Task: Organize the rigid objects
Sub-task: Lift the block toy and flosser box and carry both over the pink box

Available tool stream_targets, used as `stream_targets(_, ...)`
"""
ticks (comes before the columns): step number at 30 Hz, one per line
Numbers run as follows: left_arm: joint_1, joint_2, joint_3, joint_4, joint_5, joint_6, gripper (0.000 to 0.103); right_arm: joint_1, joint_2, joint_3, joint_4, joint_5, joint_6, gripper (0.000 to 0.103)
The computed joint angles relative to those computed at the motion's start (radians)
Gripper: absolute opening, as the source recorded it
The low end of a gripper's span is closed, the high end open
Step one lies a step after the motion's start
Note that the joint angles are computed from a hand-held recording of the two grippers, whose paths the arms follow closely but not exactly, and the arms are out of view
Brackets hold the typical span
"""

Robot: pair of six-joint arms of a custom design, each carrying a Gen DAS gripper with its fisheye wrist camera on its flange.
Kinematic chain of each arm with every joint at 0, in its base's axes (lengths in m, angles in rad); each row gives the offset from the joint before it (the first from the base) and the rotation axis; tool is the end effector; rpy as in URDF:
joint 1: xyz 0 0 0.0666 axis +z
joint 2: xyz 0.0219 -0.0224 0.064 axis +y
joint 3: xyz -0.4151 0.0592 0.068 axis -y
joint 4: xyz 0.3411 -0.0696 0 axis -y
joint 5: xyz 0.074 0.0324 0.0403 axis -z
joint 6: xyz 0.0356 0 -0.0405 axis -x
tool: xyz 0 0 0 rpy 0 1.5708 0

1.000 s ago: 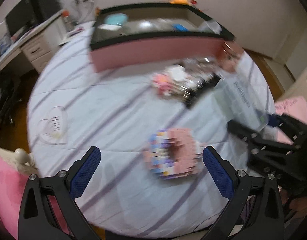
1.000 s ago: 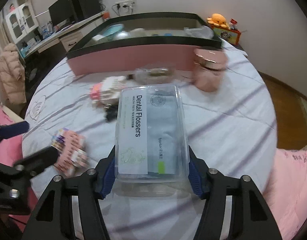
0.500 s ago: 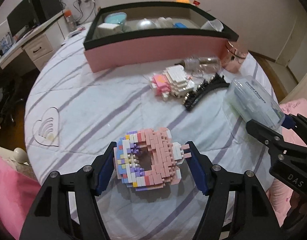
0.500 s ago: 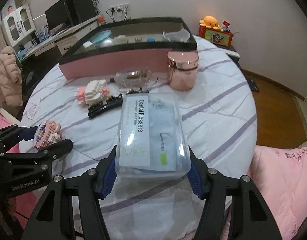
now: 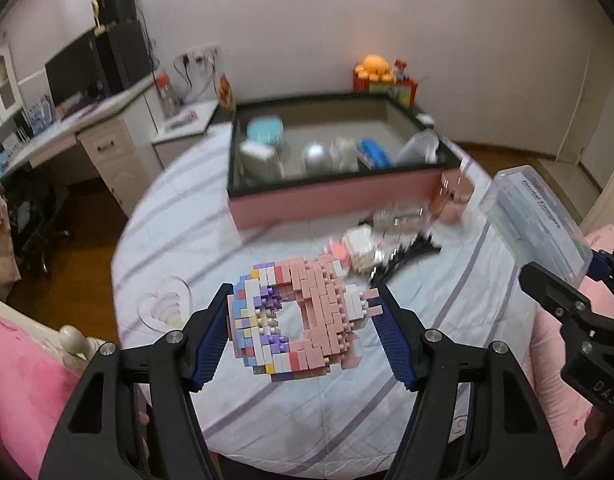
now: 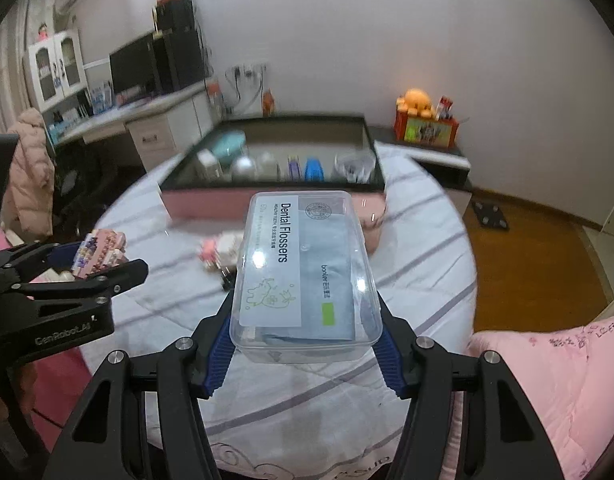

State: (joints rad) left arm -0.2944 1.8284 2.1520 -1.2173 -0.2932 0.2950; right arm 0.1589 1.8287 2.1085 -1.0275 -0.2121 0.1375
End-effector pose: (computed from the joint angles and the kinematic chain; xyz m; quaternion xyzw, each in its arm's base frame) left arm 0.5621 -0.1601 0.5388 -0.0488 0.9331 0.0364 0.3544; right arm 0.5923 0.1021 0.5347 -0.1764 0.8951 0.1013 0.3967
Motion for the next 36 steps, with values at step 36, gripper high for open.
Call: stream_targets(36,-0.065,-0.139,-0.049,0.209,-0.188,-0.063,0.069,0.0,-0.195,-0.169,0.305,-0.026,-0.04,0.062)
